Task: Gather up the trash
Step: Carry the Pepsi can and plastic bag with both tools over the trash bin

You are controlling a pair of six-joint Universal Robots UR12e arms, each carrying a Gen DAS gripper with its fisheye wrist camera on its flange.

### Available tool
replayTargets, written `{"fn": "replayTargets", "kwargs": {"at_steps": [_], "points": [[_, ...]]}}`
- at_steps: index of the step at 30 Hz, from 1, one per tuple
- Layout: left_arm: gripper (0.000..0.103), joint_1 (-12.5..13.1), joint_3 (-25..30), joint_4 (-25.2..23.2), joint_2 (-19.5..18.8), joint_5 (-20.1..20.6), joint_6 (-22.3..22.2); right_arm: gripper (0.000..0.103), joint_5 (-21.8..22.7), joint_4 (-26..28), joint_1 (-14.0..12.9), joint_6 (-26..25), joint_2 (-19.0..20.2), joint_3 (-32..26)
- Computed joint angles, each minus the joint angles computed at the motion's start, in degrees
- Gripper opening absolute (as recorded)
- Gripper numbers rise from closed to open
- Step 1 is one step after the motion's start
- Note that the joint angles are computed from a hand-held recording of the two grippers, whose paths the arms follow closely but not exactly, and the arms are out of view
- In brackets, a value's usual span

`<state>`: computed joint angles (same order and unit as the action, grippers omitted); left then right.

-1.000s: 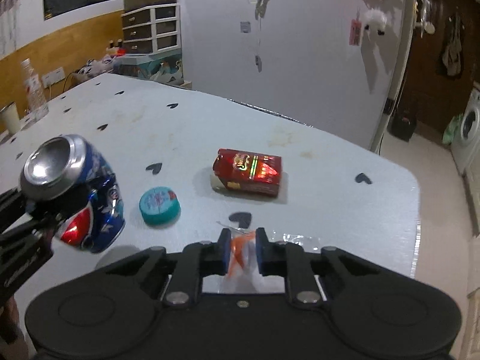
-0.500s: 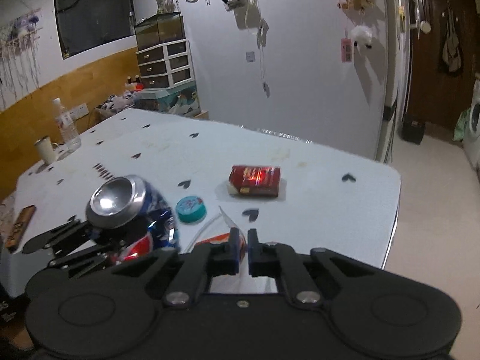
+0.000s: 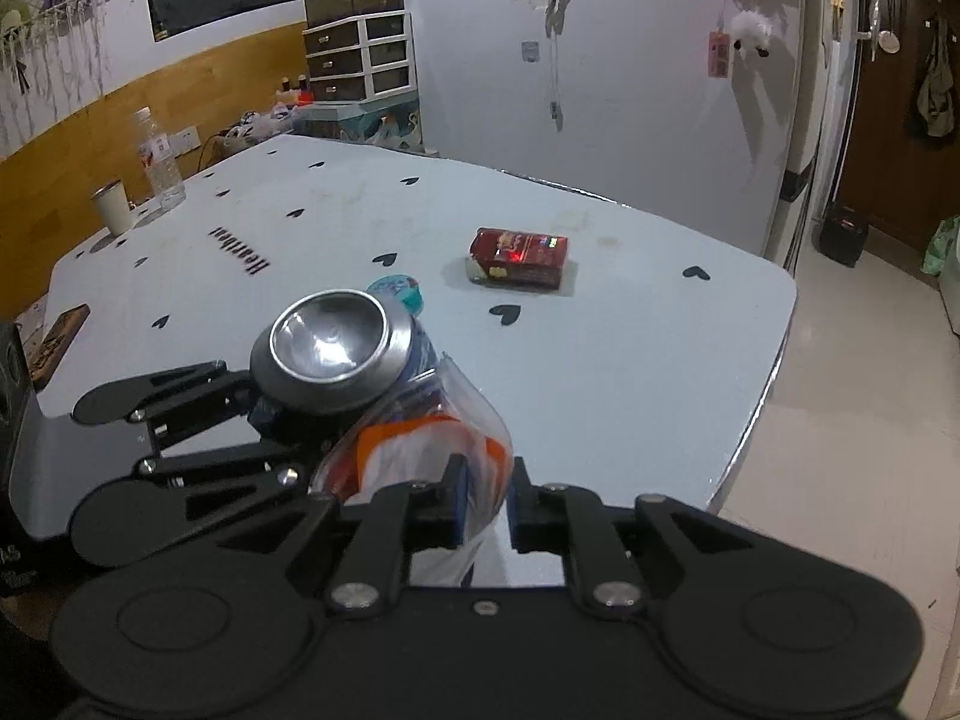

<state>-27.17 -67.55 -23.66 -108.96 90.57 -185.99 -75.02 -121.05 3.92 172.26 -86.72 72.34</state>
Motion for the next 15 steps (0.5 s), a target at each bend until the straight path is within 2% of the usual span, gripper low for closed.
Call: {"fn": "replayTargets", "kwargs": {"at_steps": [7,15], "points": [[0.03,-1.0,0.7,0.4,0.9,2.8,0.5,0.008,-0.9,-5.8,-0.7,1.6,-2.3,2.8],[0.03,-3.3,3.1,-0.9,0.5,4.1,0.9,0.008,-2.3,-10.2,-3.0,3.9,-5.9,6.5]]}}
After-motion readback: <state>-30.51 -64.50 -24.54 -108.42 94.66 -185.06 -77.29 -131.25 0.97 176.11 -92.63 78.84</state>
